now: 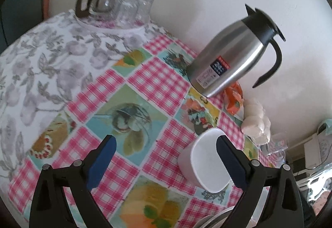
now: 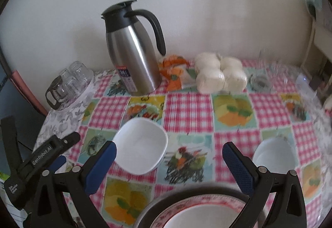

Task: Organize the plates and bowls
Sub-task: 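Move both tools toward the white square MAX bowl, then close the left tool on the square bowl rim while the right tool grips it too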

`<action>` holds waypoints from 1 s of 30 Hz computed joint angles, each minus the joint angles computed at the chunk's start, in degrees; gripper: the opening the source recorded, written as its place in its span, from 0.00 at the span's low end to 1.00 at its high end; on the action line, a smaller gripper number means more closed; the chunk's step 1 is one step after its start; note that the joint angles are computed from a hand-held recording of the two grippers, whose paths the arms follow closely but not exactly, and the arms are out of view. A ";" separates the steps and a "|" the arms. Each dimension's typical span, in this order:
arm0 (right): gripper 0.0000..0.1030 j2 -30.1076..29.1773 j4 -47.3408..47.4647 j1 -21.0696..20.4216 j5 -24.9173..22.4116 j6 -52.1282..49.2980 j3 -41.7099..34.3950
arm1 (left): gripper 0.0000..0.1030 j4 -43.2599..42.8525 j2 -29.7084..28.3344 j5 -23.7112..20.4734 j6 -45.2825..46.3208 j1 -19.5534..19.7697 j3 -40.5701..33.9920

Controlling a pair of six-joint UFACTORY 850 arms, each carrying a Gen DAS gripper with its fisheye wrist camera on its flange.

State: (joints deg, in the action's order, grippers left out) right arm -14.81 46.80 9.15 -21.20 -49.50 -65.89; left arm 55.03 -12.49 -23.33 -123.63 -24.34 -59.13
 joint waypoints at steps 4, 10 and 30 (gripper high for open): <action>1.00 -1.76 -5.71 0.58 -0.31 6.04 -3.19 | 0.94 -7.75 -2.37 2.65 7.80 0.99 -1.93; 1.00 -4.65 -16.67 1.67 0.97 17.45 -6.41 | 0.94 -15.05 -4.74 5.26 15.29 1.88 -3.69; 0.63 -15.76 -29.80 4.65 -5.68 33.22 -12.61 | 0.63 -33.12 -11.27 6.46 39.31 2.86 -9.04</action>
State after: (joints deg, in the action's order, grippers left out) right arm -30.57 17.00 13.80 -26.88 -16.27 -78.50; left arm 21.90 -23.76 -16.87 -84.32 -21.48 -68.17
